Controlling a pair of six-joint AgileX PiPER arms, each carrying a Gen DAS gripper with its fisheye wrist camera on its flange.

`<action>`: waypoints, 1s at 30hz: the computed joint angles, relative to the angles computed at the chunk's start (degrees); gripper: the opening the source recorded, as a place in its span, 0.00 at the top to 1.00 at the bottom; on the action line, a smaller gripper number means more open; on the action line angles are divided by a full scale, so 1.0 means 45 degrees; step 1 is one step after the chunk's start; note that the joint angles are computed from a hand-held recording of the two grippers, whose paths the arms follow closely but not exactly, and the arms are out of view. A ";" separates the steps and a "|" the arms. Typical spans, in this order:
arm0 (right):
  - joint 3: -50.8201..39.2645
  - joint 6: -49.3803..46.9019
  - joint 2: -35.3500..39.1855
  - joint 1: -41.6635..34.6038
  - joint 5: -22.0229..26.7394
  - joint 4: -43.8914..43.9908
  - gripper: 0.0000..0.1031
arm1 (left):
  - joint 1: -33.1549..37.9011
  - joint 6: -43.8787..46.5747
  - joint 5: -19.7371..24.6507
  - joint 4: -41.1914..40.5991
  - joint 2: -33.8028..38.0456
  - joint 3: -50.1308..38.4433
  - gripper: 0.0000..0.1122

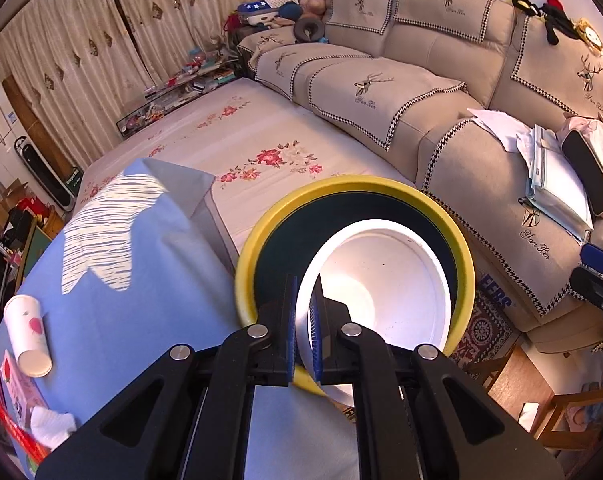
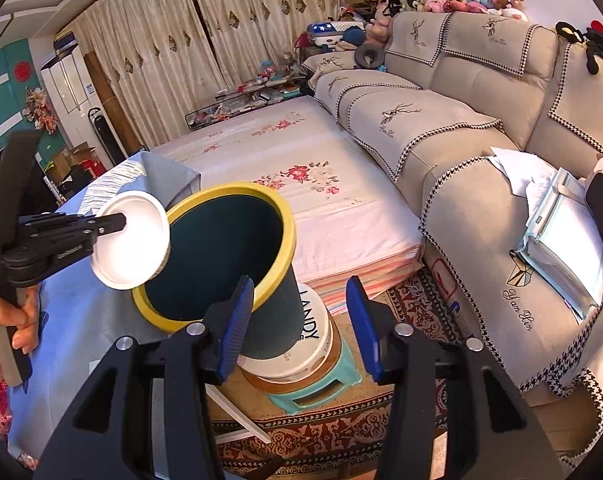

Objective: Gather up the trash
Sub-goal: 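Carry the white bowl over the yellow-rimmed bin with the left tool and release, then grasp the red snack bag on the table with the right tool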

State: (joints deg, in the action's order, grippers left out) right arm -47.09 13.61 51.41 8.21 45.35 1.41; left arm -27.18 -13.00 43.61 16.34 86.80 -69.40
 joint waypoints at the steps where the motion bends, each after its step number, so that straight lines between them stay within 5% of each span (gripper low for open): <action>1: -0.0011 -0.0074 0.0010 -0.0089 0.0018 0.0049 0.55 | -0.0087 -0.0024 0.0049 0.0038 0.0301 -0.0229 0.94; 17: 0.0202 -0.0181 0.0452 -0.0139 -0.0213 0.0237 0.55 | -0.0287 -0.0464 0.0348 0.0209 0.2827 -0.1694 0.93; 30: -0.0323 0.2188 -0.0029 0.1612 0.0736 -0.1729 0.55 | -0.0237 -0.0900 0.0523 0.0039 0.1531 -0.1200 0.70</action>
State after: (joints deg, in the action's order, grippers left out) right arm -48.54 23.46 51.28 15.47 48.66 -6.37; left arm -28.24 -17.05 45.96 16.52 93.68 -74.80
